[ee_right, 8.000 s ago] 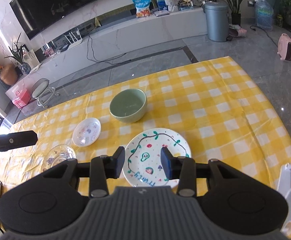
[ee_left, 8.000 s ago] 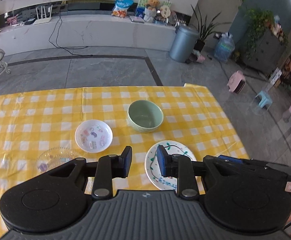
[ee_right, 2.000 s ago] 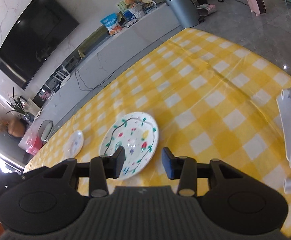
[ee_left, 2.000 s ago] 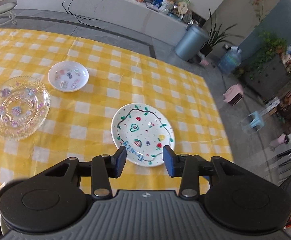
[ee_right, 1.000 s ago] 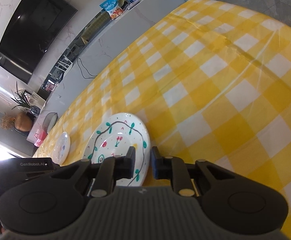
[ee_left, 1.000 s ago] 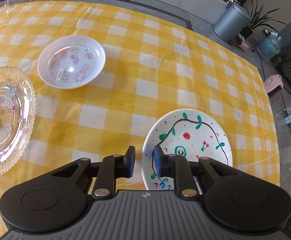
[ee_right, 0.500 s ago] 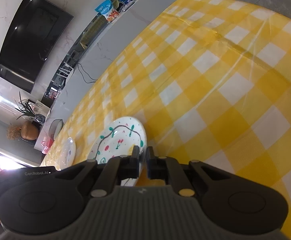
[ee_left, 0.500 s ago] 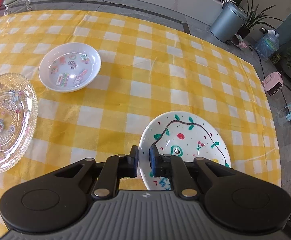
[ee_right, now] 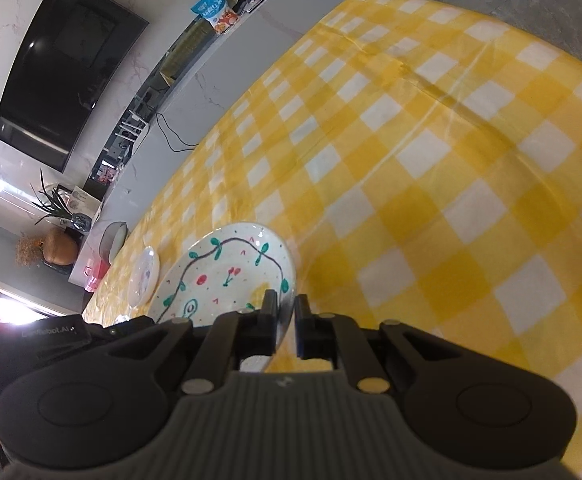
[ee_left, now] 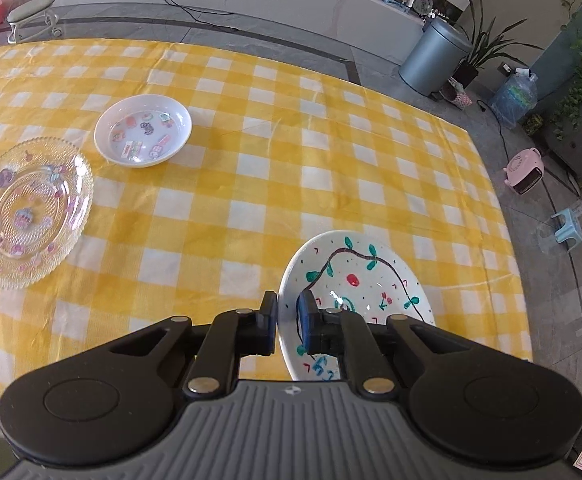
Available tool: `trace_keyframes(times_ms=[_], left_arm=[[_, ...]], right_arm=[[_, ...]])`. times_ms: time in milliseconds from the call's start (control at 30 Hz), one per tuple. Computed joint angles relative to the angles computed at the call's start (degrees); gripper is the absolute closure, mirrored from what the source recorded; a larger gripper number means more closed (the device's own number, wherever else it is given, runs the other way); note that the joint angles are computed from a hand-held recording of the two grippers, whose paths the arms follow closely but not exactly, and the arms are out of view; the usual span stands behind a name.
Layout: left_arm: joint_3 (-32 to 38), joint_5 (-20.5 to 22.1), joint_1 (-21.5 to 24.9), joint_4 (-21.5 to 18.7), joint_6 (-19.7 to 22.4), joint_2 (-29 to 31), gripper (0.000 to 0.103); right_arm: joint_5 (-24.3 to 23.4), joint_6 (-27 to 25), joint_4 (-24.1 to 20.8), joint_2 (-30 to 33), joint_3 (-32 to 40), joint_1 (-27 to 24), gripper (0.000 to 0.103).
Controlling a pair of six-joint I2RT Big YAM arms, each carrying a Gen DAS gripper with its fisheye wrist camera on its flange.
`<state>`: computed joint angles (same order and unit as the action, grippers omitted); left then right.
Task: Organize plates and bowls
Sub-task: 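Carry the painted plate beside the bowl stack, set it down, open left gripper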
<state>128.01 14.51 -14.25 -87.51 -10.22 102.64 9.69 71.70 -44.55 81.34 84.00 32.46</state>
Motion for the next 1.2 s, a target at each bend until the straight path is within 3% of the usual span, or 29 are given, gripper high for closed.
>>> trace_keyframes(times_ms=[100,333,600,933,1200], left_arm=[[-2.9,1.2,0.1,0.7,-0.8,-2.7,0.091],[-11.5,1.2,-1.1,4.3,-2.4,-10.3,0.091],[-18.7,4.0,-0.5,5.8,-5.5,-15.0,0.091],[-25.2,1.9,-1.1,6.5,-5.2,-18.0,0.091],[-28.5,0.2,-1.6,7.7,-5.5,-19.1,0.091]], right_arm=[[0.4,-0.3,-0.9,-2.3,-1.2,1.1,0.097],[0.3,4.8,-3.0,-7.2,-4.8,3.2,0.097],[-1.1,-1.1,-14.2,-6.3,1.2,3.5,0.096],[0.4,-5.1,-23.2,-2.5,6.1,5.1,0.095],[0.2,-6.8,-26.8,0.6,8.9,5.3,0.095]])
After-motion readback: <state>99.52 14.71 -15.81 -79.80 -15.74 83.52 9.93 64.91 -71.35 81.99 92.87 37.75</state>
